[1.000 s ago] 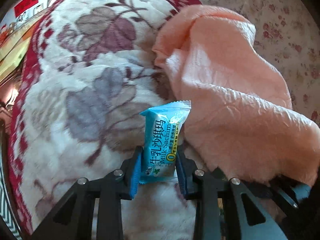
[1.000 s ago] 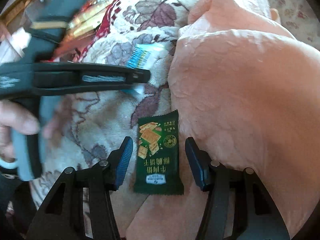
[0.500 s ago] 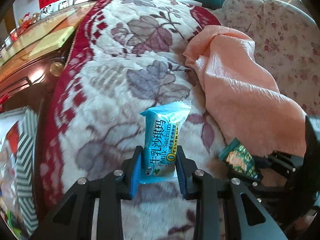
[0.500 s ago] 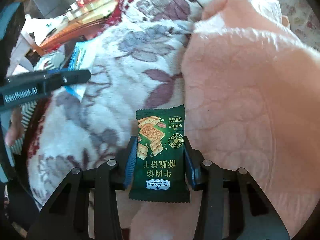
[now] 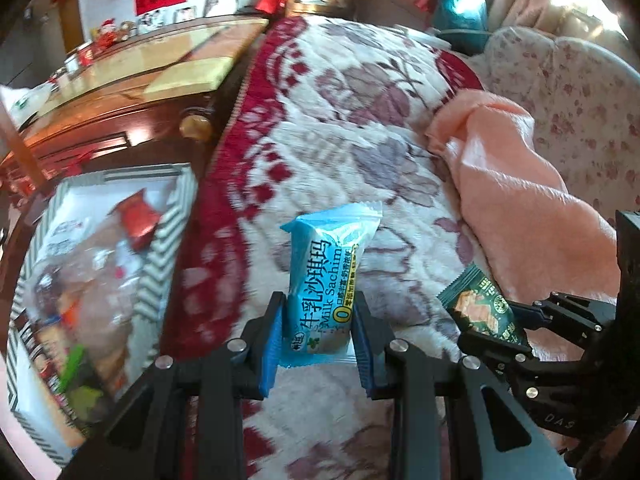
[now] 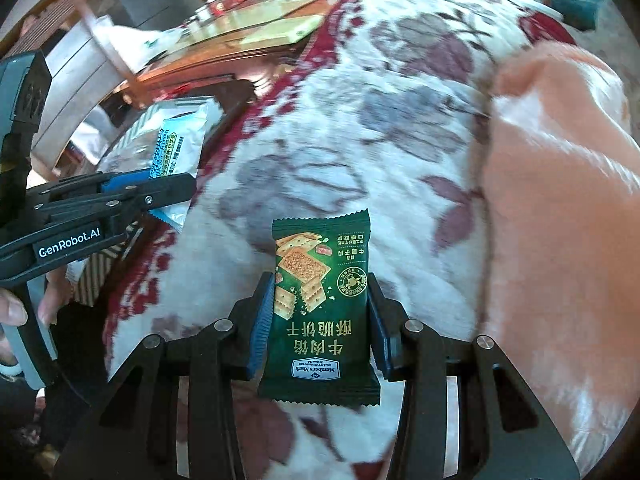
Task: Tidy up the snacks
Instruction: 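Carry sachima packet into box with left tool while right tool carries cracker packet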
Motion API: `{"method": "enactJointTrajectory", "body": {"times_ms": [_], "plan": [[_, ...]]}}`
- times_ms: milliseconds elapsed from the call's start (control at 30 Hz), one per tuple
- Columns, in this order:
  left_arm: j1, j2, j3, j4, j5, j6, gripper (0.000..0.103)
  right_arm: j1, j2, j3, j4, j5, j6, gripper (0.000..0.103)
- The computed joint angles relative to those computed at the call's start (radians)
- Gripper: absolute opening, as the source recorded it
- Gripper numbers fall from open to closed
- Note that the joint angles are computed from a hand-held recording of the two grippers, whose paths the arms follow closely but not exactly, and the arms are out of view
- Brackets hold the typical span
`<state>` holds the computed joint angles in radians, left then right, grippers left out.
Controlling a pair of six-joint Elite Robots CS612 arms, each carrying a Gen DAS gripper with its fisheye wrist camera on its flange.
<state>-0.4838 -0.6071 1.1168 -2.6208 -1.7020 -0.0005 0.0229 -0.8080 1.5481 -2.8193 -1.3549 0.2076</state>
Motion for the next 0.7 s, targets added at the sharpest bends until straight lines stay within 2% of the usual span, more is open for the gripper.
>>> {"method": "enactJointTrajectory", "body": {"times_ms": [333, 700], "plan": [[0.037, -0.025, 0.046, -0.05, 0.039, -0.034, 0.034, 0.047, 0.031, -0.09, 0.048, 0.025, -0.066, 0.042], [0.072, -0.025, 0.046, -0.054, 0.061, -0.073, 0.034, 0.089, 0.075, -0.206, 0.131, 0.038, -0.145, 0.042]]}}
